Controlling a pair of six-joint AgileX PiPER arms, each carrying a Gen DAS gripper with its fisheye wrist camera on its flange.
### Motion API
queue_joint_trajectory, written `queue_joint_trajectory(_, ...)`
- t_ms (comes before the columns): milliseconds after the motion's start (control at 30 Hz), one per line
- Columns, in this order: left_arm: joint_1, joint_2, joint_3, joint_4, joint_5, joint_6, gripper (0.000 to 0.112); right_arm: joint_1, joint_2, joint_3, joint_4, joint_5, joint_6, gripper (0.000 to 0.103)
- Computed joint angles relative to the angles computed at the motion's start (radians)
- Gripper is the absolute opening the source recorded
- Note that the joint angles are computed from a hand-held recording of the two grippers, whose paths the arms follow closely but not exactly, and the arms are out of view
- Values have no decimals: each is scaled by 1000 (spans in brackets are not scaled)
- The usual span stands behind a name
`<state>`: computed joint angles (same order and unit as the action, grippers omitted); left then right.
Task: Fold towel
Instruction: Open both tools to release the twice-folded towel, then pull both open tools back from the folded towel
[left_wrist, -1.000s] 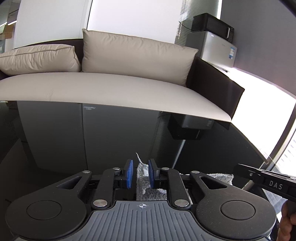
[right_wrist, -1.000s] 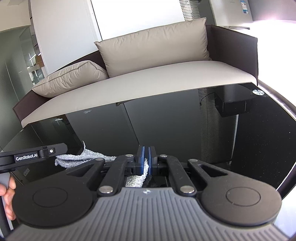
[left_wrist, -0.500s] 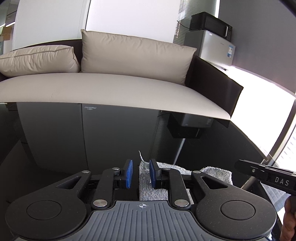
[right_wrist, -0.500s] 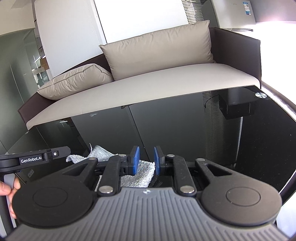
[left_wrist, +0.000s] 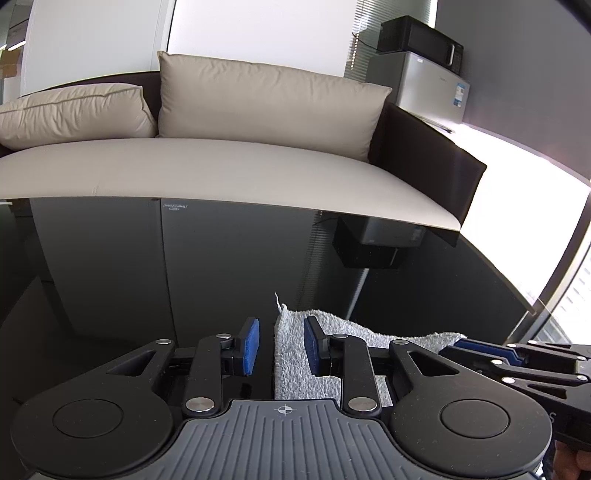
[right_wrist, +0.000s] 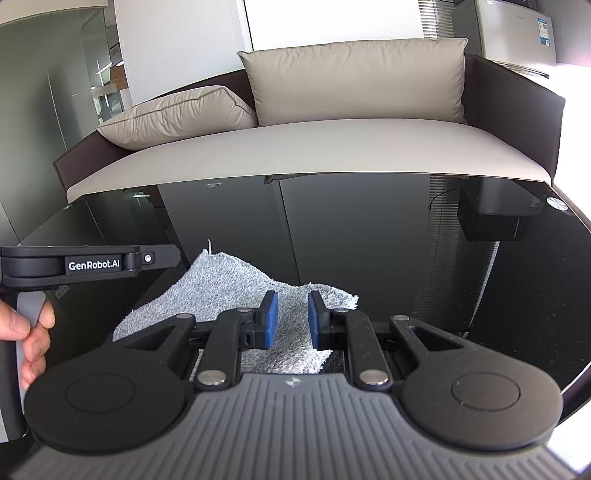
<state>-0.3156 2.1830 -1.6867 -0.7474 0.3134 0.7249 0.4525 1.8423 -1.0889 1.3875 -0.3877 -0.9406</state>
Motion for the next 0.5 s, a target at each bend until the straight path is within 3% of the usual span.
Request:
queue_joint_trajectory(367,-1,-17,53,-2,-11,35,44,1,-22,38,-24,-9,52,34)
queue_joint_trajectory(433,-2,-26,71,-11,-18,52,51,2,-26,44,-26,-14,58,36)
queue_joint_trajectory(500,-4,-38,92,-15,-29,62,66,5,-31,53,-37,-25,75,47)
